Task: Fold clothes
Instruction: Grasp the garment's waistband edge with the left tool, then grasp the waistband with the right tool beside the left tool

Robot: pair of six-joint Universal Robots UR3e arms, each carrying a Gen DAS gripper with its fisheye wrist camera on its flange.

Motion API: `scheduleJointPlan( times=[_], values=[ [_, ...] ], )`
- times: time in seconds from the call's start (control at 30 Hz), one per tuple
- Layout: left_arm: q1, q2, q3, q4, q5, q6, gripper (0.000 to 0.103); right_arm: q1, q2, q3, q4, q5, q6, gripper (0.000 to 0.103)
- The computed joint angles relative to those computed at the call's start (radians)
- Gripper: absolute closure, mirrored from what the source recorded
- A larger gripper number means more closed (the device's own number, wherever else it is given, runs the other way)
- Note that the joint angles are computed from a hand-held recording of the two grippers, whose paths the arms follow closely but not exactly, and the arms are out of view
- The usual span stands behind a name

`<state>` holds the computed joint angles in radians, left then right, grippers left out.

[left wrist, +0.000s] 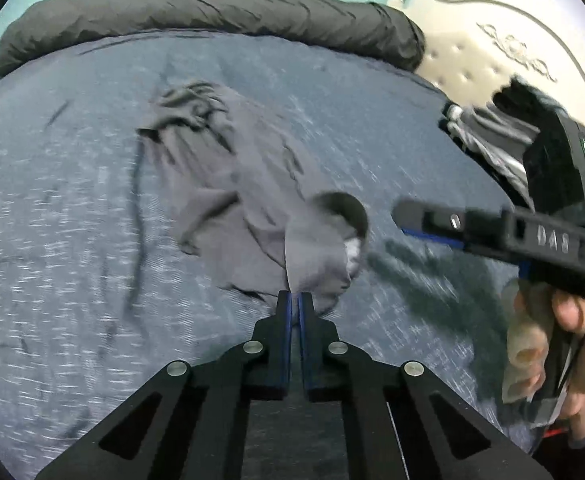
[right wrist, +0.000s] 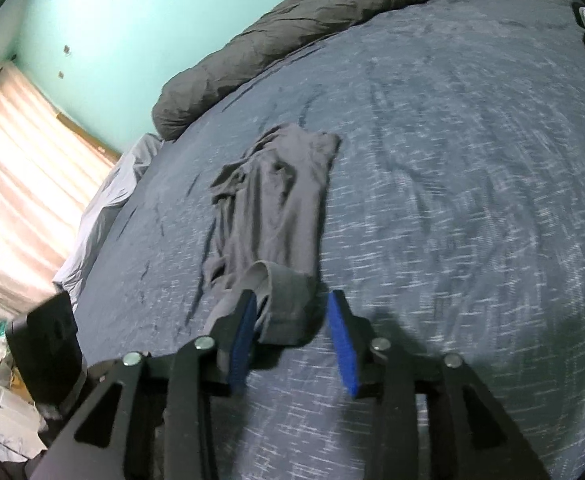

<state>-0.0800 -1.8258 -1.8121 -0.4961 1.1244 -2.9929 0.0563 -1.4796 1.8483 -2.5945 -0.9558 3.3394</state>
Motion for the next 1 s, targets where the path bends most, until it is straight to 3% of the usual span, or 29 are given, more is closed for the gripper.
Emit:
scheduleJointPlan(
  times=[0.33, 0.7, 0.83, 1.0],
  values=[
    [0.049, 0.029, -0.034, 0.019, -0.020, 0.007, 0.102, 0.112, 0.115, -0.132, 0.086, -0.102, -0.002, 0.058],
    [0.000, 0.019, -0.009, -0.083, -0.069, 0.046, 0.098, 0.067, 0.097, -0.056, 0.008, -0.113, 0.073, 0.058],
    [-0.013, 0.012, 0.005, -0.103, -0.065, 0.038, 0.060, 0.060, 0.088, -0.044, 0.006, -0.105, 0.065, 0.058],
    [-0.033, -0.014, 0.021, -0.095, -0.044, 0.029, 0.057, 0.027, 0.060, 0.005, -0.002, -0.081, 0.042, 0.058]
  ],
)
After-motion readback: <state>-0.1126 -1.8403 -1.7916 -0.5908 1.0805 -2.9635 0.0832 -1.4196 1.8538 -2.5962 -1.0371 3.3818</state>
